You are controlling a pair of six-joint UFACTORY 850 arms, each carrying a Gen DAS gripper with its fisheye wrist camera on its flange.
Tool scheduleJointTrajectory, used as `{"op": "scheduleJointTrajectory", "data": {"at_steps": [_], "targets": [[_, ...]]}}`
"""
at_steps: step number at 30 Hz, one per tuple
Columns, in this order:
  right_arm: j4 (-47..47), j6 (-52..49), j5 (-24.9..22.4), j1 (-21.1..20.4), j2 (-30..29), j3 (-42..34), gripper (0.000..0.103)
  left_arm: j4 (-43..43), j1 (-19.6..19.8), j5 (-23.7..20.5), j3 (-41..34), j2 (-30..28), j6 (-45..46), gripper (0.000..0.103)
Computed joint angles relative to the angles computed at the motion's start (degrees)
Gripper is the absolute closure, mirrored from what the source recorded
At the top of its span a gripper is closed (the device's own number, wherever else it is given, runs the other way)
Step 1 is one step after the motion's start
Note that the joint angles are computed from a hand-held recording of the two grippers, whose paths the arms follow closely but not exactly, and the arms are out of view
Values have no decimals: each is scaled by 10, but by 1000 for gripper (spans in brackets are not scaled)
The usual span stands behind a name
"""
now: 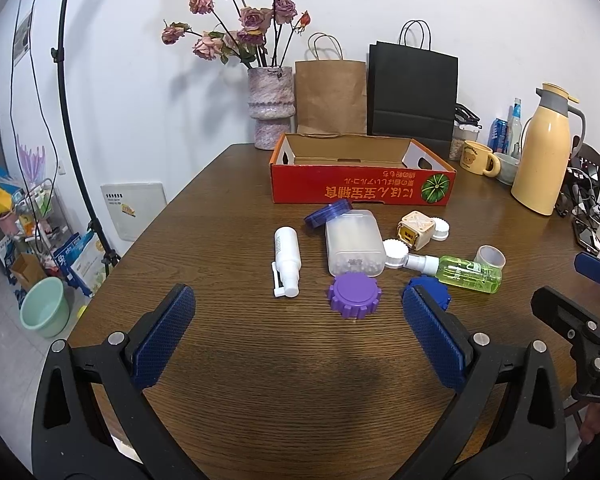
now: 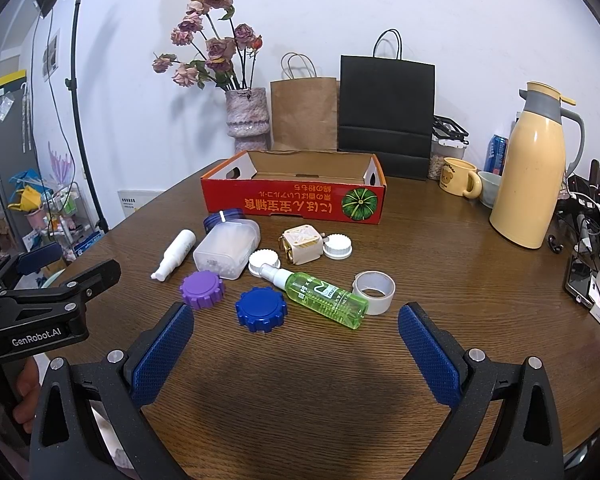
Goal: Organize rigid objects
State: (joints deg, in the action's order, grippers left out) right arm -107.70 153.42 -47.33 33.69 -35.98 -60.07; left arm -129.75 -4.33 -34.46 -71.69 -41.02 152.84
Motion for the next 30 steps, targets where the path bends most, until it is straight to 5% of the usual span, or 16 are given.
{"op": "scheduleJointTrajectory", "data": {"at_steps": [30], "targets": [[0, -2, -1, 1, -3, -4, 0, -1, 0, 3, -2, 0, 0, 0]]}}
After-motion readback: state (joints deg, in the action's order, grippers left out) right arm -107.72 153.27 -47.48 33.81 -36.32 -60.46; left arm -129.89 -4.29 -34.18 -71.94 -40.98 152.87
